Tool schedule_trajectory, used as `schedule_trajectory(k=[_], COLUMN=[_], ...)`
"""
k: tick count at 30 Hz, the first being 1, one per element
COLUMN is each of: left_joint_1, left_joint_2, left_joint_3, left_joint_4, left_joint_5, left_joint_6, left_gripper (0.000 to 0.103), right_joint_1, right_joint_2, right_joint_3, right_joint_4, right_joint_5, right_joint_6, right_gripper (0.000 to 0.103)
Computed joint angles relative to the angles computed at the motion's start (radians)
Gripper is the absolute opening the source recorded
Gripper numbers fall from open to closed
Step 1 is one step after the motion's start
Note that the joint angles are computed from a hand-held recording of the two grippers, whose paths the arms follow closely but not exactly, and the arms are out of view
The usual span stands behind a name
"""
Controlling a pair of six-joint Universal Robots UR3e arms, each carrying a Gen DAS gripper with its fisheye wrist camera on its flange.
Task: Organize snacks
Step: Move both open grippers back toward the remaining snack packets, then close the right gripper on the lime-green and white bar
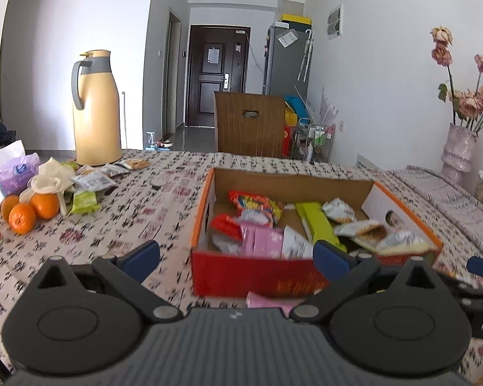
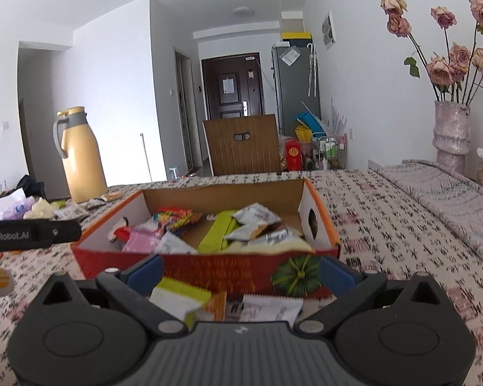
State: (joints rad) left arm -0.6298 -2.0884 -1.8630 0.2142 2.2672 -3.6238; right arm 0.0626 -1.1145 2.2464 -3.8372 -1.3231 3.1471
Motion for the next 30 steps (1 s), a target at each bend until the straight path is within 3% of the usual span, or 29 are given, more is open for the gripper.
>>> schedule_trajectory(k=[7, 13, 26, 30], left_joint_1=[-0.036, -0.037, 0.033, 0.051], left_joint_2=[0.034, 0.044, 0.029, 0.03], left_joint_3=[-0.172, -0.26, -0.345, -0.366], left_joint_4=[0.072, 0.098, 0.227, 0.263], left_joint_5=[-0.003, -0.012, -0.109, -0.144], left_joint_6=[-0.018, -0.038, -0.024, -0.023], left_gripper=[0.103, 0.103, 0.103, 0.103], right_joint_1=[0.004, 0.045, 0.249, 0.284], right_joint_2=[-0.028, -0.026, 0.054, 0.082], right_joint_3=[0.151, 0.182, -0.011, -0.062], right_joint_4=[-0.061, -0.05, 0.112, 0.155], right_joint_5=[-0.008, -0.035, -0.21, -0.246], right_joint_6=[-0.023, -0.031, 0.026, 0.03], right_gripper=[0.103, 0.103, 0.103, 0.092])
